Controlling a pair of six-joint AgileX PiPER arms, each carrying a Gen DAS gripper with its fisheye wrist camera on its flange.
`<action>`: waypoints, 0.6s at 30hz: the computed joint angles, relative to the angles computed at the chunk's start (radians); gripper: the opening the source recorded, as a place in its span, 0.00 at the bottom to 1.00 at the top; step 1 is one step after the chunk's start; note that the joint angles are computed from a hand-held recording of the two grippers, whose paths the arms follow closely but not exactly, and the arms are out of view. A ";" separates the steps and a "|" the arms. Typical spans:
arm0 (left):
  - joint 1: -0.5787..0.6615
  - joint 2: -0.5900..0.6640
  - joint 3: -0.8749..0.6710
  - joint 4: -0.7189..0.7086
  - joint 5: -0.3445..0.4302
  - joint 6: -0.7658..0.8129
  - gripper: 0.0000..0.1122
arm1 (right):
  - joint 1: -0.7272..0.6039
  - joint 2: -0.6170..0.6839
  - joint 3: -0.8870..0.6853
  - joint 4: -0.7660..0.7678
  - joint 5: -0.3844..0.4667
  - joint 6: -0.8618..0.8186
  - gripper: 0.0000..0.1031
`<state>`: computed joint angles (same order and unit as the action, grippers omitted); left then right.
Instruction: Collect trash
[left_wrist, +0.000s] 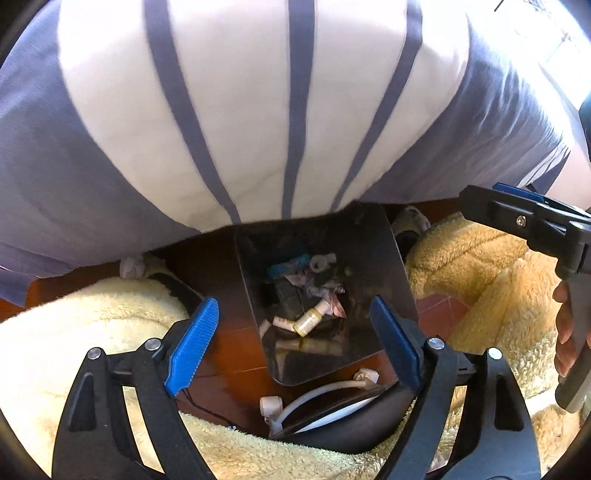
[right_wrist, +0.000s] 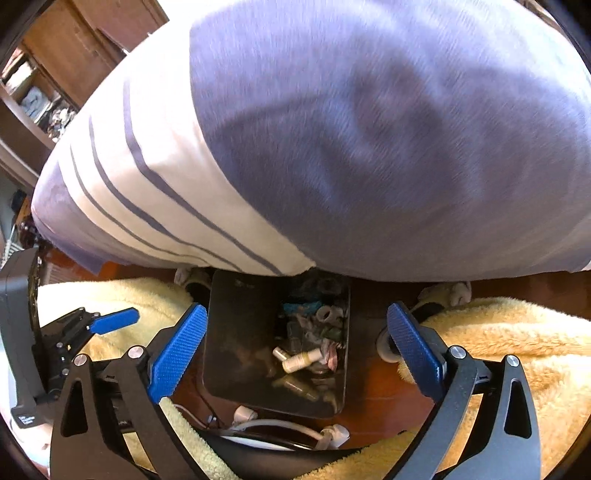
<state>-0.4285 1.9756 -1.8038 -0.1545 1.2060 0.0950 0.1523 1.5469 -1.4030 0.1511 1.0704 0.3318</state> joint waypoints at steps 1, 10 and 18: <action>0.002 -0.012 0.001 0.002 -0.004 -0.002 0.72 | 0.002 -0.009 -0.005 -0.011 0.003 0.007 0.95; 0.028 -0.116 -0.071 0.026 -0.017 -0.025 0.80 | 0.032 -0.085 -0.077 -0.126 0.055 0.057 0.97; 0.010 -0.185 -0.243 0.089 -0.004 -0.071 0.85 | 0.121 -0.136 -0.279 -0.368 0.145 0.145 0.97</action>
<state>-0.4188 1.7910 -2.0464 -0.0657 1.2020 0.0236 0.2730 1.4106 -1.6817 -0.2166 1.2158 0.4766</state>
